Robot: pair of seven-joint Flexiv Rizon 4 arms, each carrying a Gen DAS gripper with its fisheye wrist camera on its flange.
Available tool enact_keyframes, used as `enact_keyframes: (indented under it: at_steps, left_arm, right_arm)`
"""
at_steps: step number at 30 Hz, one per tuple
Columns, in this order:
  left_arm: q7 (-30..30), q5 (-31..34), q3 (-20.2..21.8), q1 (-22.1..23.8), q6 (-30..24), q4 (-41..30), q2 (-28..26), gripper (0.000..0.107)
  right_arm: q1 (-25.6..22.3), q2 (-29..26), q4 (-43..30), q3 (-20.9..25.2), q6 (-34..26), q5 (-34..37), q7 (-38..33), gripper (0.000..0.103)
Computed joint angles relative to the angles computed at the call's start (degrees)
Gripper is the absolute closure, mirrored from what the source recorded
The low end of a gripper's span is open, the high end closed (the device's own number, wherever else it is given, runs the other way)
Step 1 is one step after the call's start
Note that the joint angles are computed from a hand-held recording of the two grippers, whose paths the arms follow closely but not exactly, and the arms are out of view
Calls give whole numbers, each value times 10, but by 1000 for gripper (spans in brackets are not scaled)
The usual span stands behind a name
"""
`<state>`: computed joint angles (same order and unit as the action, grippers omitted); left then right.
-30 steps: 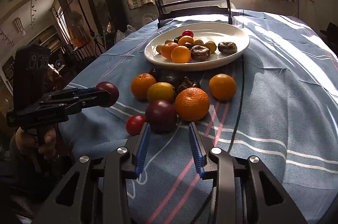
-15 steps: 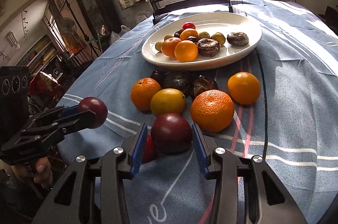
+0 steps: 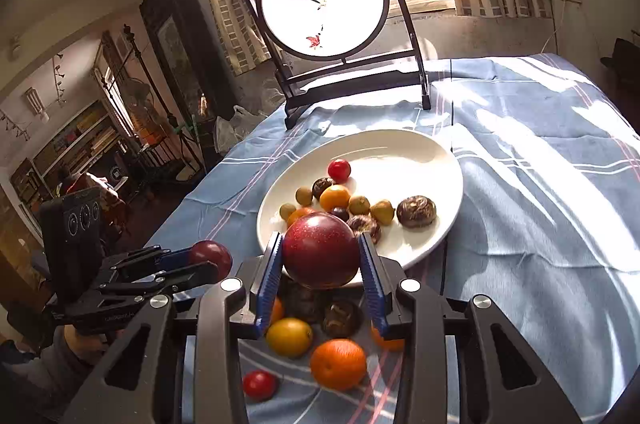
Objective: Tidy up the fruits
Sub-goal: 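Place both plums on the white plate and open both tools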
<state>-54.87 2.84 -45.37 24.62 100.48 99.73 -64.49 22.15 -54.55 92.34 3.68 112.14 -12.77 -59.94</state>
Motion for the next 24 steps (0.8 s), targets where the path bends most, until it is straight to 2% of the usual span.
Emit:
enact_keyframes:
  at_steps: [4, 7, 10, 12, 14, 19, 21, 24]
  left_arm:
    - [9, -54, 54, -76, -62, -112, -8, 70]
    - [10, -107, 106, -134, -110, -190, -17, 70]
    - [2, -144, 145, -170, -111, -222, -18, 63]
    - [8, -154, 135, -161, -90, -201, -10, 55]
    - [20, -143, 103, -133, -57, -157, 0, 55]
    - [32, -43, 45, -49, 17, -2, 33, 52]
    - [33, -1, 38, -26, 31, 56, 44, 51]
    - [27, 47, 47, -16, 59, 115, 52, 51]
  right_arm:
    - [1, -48, -110, -19, -95, -14, 20, 65]
    - [-14, -94, -196, -3, -160, -30, 28, 63]
    - [-5, -111, -220, -20, -164, -23, 36, 59]
    - [6, -98, -192, -37, -128, -13, 37, 58]
    - [24, -74, -143, -60, -88, 3, 35, 58]
    - [75, -9, 6, -104, 9, 65, 4, 58]
    - [102, 9, 60, -119, 47, 103, -19, 58]
    - [126, 24, 119, -120, 87, 152, -54, 58]
